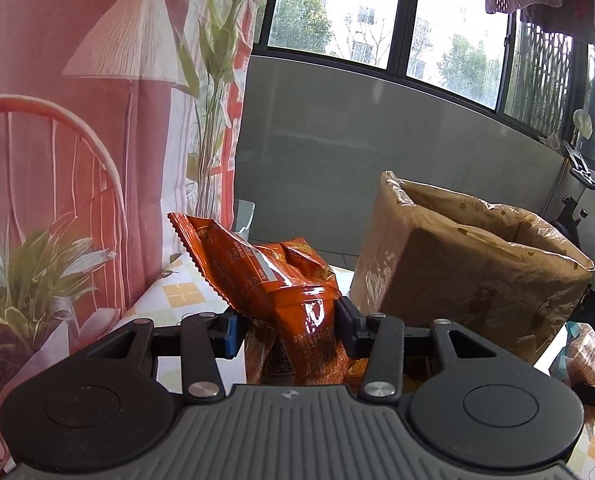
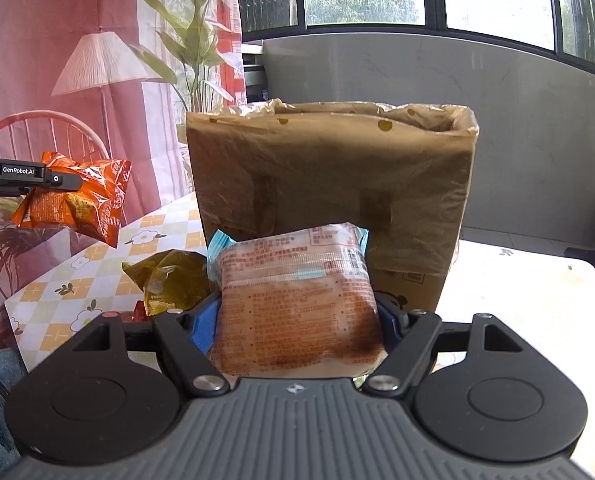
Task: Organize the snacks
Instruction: 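Lift both orange bags and carry them over the cardboard box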
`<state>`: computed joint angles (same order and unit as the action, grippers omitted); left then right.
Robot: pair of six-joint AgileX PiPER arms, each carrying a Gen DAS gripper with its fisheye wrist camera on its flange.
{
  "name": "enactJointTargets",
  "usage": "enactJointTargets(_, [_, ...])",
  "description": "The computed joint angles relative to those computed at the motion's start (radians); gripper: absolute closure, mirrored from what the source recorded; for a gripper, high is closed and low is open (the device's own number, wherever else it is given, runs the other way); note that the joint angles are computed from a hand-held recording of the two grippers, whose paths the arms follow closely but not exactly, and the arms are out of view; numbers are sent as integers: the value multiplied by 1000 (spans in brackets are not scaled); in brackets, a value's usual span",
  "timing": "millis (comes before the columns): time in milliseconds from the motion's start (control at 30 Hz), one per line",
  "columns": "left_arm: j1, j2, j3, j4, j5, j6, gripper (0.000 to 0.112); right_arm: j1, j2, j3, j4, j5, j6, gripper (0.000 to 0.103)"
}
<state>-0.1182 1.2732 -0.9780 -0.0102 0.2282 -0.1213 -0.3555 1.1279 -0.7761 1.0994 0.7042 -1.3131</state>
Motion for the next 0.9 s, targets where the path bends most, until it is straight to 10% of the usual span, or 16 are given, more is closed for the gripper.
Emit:
enactJointTargets(467, [-265,220,-455,363,79,-255,63,33,193,-421,13,35,44,26])
enactJointTargets(900, [-353,788,-1256,339,443,-127,63,123,595,-953,-320,17,424,26])
